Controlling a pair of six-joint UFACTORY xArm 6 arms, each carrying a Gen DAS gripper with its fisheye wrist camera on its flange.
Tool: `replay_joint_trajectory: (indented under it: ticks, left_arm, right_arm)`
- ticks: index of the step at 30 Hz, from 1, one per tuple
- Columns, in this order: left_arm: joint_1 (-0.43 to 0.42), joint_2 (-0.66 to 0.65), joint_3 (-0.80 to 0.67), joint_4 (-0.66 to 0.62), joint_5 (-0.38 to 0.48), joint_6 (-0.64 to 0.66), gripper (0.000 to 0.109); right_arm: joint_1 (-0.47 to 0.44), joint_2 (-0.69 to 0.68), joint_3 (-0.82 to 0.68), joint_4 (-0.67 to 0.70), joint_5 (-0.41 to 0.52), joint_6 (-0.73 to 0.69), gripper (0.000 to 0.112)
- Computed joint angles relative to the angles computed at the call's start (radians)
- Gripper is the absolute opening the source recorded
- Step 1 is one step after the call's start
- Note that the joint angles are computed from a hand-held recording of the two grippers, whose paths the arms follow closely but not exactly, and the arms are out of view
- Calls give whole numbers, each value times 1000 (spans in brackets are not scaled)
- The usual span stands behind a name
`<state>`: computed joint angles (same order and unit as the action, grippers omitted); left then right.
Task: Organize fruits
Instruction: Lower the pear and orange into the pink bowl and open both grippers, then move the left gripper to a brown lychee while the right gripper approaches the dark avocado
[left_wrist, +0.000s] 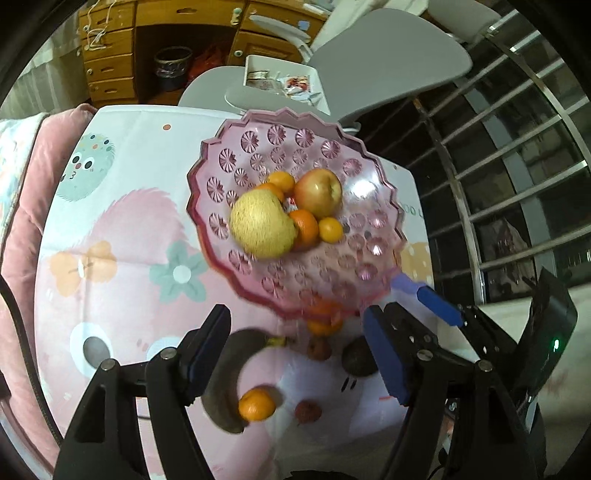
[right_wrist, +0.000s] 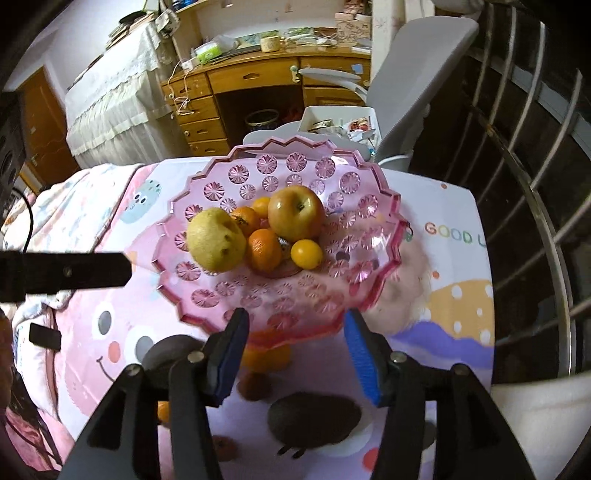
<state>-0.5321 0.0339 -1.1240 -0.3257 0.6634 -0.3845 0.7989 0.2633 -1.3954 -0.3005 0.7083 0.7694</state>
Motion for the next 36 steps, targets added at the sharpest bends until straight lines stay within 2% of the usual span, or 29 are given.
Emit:
replay_joint_trajectory:
  ticks: [9,15,22,26,30,36]
  left_arm:
    - [-45,-164,166,15,16,49,73]
    - [-91,-236,252,22,15,86,73]
    - [-136,-262,308,0,47,85,73]
    - [-145,-246,321,-44,63,82,73]
    - [-164,-232,337,-61,24,56,73]
    - [-189,-193,328,-33,-15,-66,73]
  right_arm:
    - [78,-101,68,-67,103,251,63]
    - [114,-157,133,-70,125,351,66]
    - [142,-217,214,-6,124,435,66]
    - [145,-232,241,38,131,441,67]
    - [133,-245,276,85,104,428,68]
    - [98,-234,289,167,90,291,69]
